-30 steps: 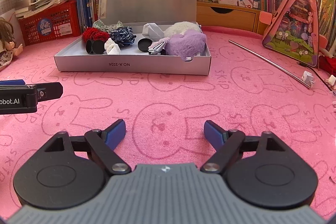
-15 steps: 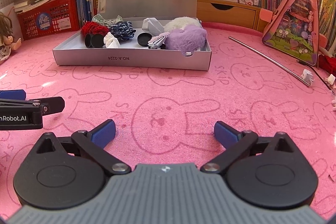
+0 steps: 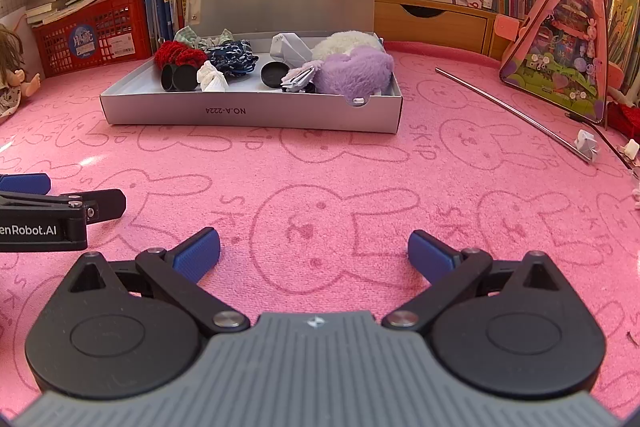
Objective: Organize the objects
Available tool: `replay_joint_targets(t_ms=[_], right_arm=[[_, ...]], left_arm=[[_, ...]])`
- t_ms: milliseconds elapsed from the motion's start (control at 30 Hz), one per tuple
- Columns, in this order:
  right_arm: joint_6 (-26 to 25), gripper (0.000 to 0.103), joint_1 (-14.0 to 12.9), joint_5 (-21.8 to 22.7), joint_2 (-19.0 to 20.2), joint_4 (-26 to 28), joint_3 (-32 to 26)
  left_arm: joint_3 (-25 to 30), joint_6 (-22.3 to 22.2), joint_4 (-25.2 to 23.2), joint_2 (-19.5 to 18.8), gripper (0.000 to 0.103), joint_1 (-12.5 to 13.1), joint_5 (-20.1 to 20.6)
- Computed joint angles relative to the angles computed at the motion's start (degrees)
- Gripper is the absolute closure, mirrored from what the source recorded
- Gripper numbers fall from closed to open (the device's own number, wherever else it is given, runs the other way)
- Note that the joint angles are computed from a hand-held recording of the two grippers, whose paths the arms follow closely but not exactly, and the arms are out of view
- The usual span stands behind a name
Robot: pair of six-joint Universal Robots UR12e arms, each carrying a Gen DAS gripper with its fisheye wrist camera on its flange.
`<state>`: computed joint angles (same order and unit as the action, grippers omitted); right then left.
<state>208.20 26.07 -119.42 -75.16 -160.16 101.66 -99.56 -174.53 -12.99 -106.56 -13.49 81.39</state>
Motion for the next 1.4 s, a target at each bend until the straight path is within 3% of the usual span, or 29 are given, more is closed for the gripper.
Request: replay_joint_targets(t_ms=[1400], right_arm=[[0.0, 0.000, 0.0, 0.0, 0.0, -0.1, 0.0]], left_arm=[[0.2, 0.7, -0.3, -0.2, 0.000, -0.5, 1.6]])
